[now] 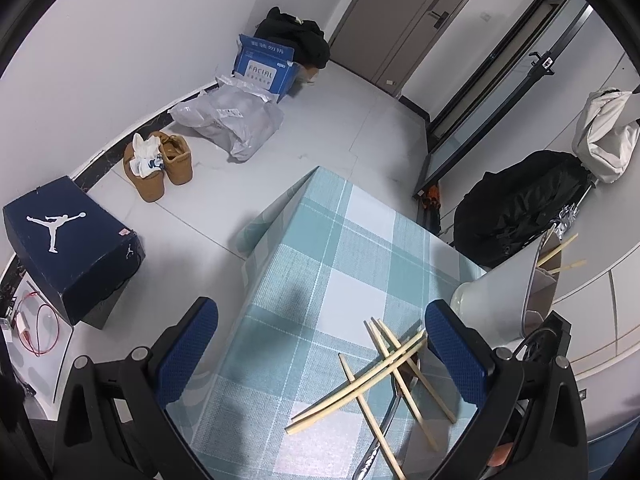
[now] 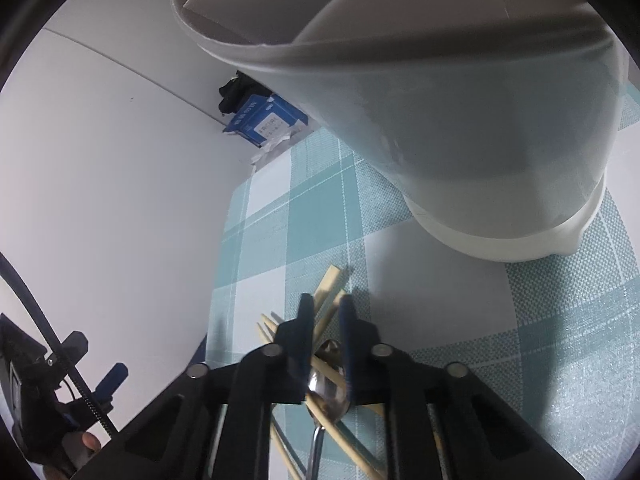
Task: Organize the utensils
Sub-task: 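Lower the right tool onto a wooden chopstick and close it, then lift the chopstick off the table with the right tool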
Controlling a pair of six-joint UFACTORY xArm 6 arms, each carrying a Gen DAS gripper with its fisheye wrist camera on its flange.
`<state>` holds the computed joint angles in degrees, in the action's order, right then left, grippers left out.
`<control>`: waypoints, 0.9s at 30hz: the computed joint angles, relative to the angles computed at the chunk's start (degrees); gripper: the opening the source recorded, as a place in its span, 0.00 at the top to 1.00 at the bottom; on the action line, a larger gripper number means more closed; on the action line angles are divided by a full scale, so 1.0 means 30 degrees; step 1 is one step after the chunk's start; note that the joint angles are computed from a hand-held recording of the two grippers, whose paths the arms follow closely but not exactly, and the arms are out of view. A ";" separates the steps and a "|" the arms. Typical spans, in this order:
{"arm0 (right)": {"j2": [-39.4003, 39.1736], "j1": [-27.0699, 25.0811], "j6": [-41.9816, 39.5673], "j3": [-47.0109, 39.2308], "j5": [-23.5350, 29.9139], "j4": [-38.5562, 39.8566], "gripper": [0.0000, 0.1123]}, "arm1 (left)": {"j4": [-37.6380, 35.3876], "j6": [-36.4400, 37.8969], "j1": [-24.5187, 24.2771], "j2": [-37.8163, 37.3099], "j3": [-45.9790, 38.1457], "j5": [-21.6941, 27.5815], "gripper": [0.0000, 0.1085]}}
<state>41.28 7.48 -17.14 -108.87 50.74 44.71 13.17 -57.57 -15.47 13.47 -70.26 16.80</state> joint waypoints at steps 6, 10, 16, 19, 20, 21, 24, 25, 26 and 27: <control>-0.0134 -0.0177 -0.0506 0.0114 0.0479 0.0498 1.00 | 0.0482 -0.0047 -0.0202 0.0173 -0.0257 0.0374 0.06; -0.0495 -0.0223 -0.0759 0.0489 0.0315 0.0704 0.99 | 0.0973 -0.0332 -0.0211 0.0130 -0.0238 0.0511 0.06; -0.0157 -0.0635 -0.0076 0.0219 0.1176 0.1650 0.94 | 0.0342 -0.0461 -0.0154 -0.0147 0.0231 0.0051 0.06; 0.0359 -0.0839 0.0226 -0.0239 0.1878 0.2555 0.79 | 0.0604 -0.0692 -0.0193 -0.0099 0.0153 0.0030 0.06; 0.0496 -0.0898 0.0317 -0.0370 0.2092 0.2774 0.77 | 0.0632 -0.0665 -0.0201 -0.0094 0.0163 0.0012 0.06; 0.0629 -0.0955 0.0495 -0.0473 0.2289 0.3043 0.76 | 0.0593 -0.0629 -0.0225 -0.0052 0.0103 0.0050 0.06; 0.0757 -0.0975 0.0533 -0.0453 0.2138 0.3516 0.74 | 0.0185 -0.0273 -0.0242 0.0045 0.0045 -0.0001 0.06; 0.0742 -0.0942 0.0358 -0.0358 0.1927 0.3672 0.74 | 0.0145 -0.0242 -0.0241 0.0076 0.0032 -0.0008 0.06; 0.0723 -0.0916 0.0188 -0.0288 0.1761 0.3786 0.74 | -0.0034 -0.0083 -0.0246 0.0141 -0.0020 0.0026 0.06; 0.0707 -0.0884 0.0043 -0.0232 0.1569 0.3840 0.74 | -0.0216 0.0079 -0.0240 0.0156 -0.0033 0.0038 0.06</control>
<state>43.40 4.83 -17.01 -109.57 55.45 56.23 12.52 -57.34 -16.19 13.94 -70.36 16.91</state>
